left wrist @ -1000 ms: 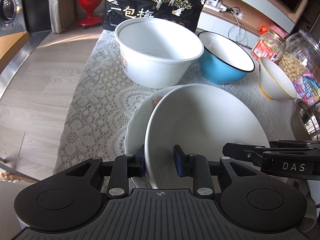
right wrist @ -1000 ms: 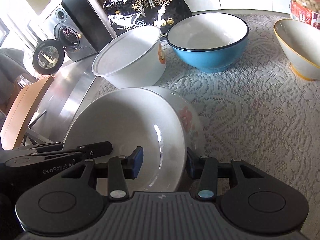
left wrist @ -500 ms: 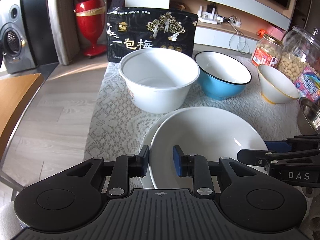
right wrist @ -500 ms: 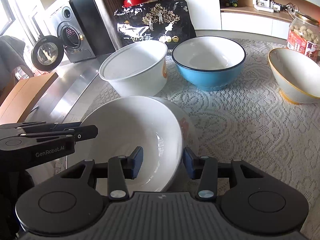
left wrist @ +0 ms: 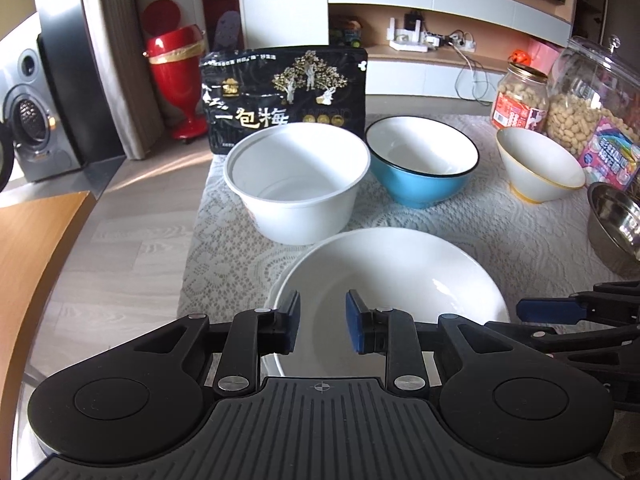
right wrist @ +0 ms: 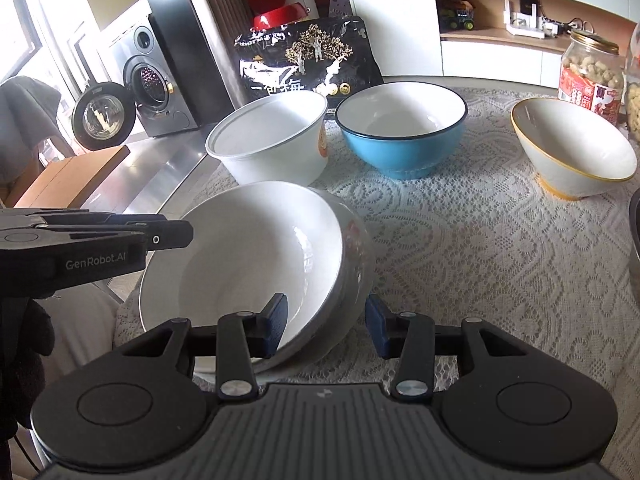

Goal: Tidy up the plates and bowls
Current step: 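Lower the large white bowl onto the floral plate and open both tools, then grasp the stainless steel bowl rim with both tools and lift it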

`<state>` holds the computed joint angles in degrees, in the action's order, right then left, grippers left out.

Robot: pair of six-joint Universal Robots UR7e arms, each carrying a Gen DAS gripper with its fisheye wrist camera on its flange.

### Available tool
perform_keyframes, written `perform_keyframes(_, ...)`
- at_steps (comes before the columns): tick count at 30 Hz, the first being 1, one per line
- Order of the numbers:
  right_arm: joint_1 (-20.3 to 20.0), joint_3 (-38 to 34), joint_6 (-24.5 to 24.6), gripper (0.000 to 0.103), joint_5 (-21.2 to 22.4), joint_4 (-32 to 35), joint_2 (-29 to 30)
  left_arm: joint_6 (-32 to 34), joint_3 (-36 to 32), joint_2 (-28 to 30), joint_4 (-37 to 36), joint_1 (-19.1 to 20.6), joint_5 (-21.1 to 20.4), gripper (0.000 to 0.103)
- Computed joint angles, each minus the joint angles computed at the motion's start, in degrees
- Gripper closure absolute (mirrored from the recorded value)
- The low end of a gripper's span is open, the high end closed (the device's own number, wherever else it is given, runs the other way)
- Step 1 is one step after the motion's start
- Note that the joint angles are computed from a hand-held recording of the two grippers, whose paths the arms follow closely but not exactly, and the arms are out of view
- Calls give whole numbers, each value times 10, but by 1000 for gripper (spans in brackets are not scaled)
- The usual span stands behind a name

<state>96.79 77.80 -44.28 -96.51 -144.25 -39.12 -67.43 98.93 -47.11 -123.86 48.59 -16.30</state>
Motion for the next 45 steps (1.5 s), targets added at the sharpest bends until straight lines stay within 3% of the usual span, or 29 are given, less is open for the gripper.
perform_keyframes(3, -6, 25, -14, 67, 17, -5, -14, 58, 10, 7, -76, 0, -41, 77)
perform_keyframes(4, -6, 29, -18, 74, 22, -5, -16, 64, 14, 8, -91, 0, -54, 77)
perform_keyframes(7, -2, 43, -38, 75, 17, -40, -14, 63, 24, 11, -116, 5, -82, 78)
perform_keyframes(13, 0, 18, -23, 76, 8, -35, 7, -7, 37, 5, -109, 4, -84, 82)
perform_keyframes(15, -5, 19, -16, 76, 19, -36, -1, 2, 34, 8, -116, -1, -76, 82)
perform_keyframes(18, -20, 30, -8, 76, 51, -63, -27, 133, 19, 38, -269, -5, -76, 83)
perform_keyframes(21, -36, 41, 2, 75, 57, -129, -52, 304, -36, 91, -444, 8, -141, 82)
perform_keyframes(26, -67, 12, 50, 64, 10, -239, -61, 437, -204, 199, -518, 48, -275, 82)
perform_keyframes(28, -78, -29, 71, 64, -33, -254, -44, 459, -292, 251, -506, 66, -312, 82)
perform_keyframes(30, -87, -77, 92, 64, -65, -246, -22, 460, -385, 299, -455, 79, -322, 83)
perform_keyframes(34, -97, -205, 134, 64, -96, -150, 36, 420, -555, 379, -311, 101, -331, 82)
perform_keyframes(37, -96, -313, 141, 64, -122, -73, 94, 411, -651, 427, -248, 111, -336, 82)
perform_keyframes(42, -90, -394, 87, 63, -145, -97, 157, 437, -777, 494, -174, 122, -355, 82)
perform_keyframes(45, -88, -389, 53, 64, -143, -137, 166, 443, -845, 528, -125, 126, -365, 80)
